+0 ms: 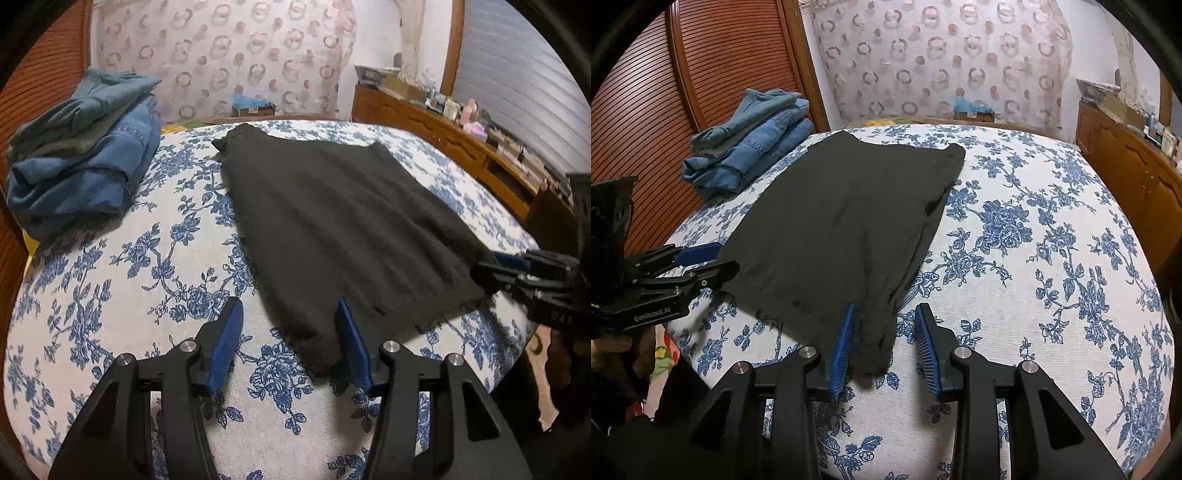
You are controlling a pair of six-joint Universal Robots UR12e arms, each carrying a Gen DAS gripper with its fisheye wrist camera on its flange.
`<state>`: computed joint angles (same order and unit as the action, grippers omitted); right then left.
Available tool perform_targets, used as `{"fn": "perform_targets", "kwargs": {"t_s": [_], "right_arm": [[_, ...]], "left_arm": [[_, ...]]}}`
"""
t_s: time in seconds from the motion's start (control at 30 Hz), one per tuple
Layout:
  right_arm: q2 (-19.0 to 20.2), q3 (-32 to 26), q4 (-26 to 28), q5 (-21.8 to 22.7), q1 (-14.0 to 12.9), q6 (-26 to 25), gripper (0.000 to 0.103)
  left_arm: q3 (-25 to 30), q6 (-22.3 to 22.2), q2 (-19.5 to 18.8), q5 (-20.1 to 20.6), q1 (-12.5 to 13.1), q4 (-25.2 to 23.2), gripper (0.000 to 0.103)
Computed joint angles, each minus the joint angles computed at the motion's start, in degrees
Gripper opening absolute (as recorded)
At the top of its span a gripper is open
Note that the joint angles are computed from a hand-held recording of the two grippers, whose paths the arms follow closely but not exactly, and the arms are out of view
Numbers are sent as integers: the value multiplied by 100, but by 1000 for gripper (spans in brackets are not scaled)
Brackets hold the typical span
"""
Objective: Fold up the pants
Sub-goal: 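Close both tools on the garment's end again, then lift the held end and fold it over the garment with both tools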
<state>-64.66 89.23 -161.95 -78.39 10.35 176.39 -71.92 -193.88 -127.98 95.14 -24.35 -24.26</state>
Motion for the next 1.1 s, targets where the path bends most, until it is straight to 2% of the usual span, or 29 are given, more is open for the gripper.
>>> {"fn": "perform_targets", "kwargs": {"t_s": [0.23, 0.37, 0.4, 0.57, 0.67, 0.87, 0.93, 1.1], "right_arm": [[-2, 52, -123, -44, 7, -63, 35], [-12, 53, -72, 84, -5, -126, 34], [-13, 56, -75, 89, -1, -157, 31], [-15, 55, -31, 277, -24, -197, 18], [-2, 56, -79, 313, -23, -209, 14], [15, 61, -125, 388, -40, -127, 12], [13, 71, -145, 438, -52, -95, 11], [-8, 74, -133, 518, -62, -41, 10]], "left_arm": [[-50, 1, 8, 92, -30, 104, 53], [-109, -39, 57, -203, 8, 112, 37], [-117, -24, 62, -243, 9, 114, 33], [-125, -85, 83, -304, 3, 62, 30], [-151, -136, 104, -431, 23, 64, 27], [-161, -69, 111, -499, 14, 98, 17], [-164, -28, 112, -532, 15, 120, 11], [-201, -20, 151, -597, 24, 195, 9]]}}
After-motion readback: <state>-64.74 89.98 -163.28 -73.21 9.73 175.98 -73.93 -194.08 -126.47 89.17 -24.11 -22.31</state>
